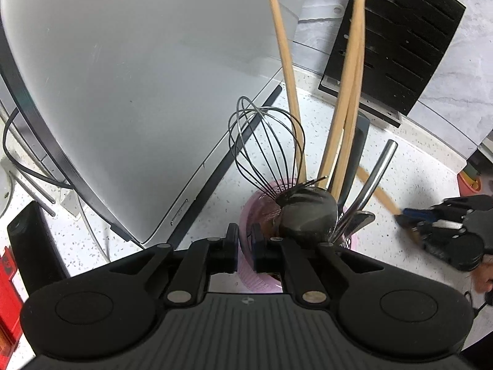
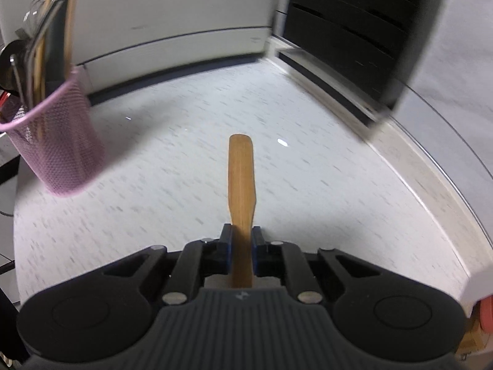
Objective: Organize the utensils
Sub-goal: 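Close the right gripper on the wooden spatula handle, then lift the wooden spatula with the right gripper and carry it toward the pink cup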
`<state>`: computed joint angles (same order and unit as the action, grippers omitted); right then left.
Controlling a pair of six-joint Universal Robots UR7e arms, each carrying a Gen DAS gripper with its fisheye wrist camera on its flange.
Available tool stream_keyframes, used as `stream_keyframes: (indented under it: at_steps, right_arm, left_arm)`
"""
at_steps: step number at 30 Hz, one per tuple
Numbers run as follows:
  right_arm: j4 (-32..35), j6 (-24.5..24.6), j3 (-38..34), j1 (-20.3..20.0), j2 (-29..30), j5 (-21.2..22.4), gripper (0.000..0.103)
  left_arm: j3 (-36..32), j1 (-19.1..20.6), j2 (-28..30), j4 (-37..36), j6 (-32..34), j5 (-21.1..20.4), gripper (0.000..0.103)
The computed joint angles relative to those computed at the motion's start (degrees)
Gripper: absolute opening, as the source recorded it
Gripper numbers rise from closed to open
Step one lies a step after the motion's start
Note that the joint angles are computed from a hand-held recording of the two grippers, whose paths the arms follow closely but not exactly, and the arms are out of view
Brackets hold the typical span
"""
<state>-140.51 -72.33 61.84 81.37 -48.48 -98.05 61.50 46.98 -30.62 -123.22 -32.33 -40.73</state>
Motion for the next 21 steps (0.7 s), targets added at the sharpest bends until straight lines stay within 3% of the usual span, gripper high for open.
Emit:
stream_keyframes:
  at_steps: [21]
  right_arm:
    - [5.74,3.56,-12.80,-6.38,1.35,1.73,0.009]
  left_arm:
    - [-1.90,-0.10,1.53,1.22,1.40,-0.52,0.011]
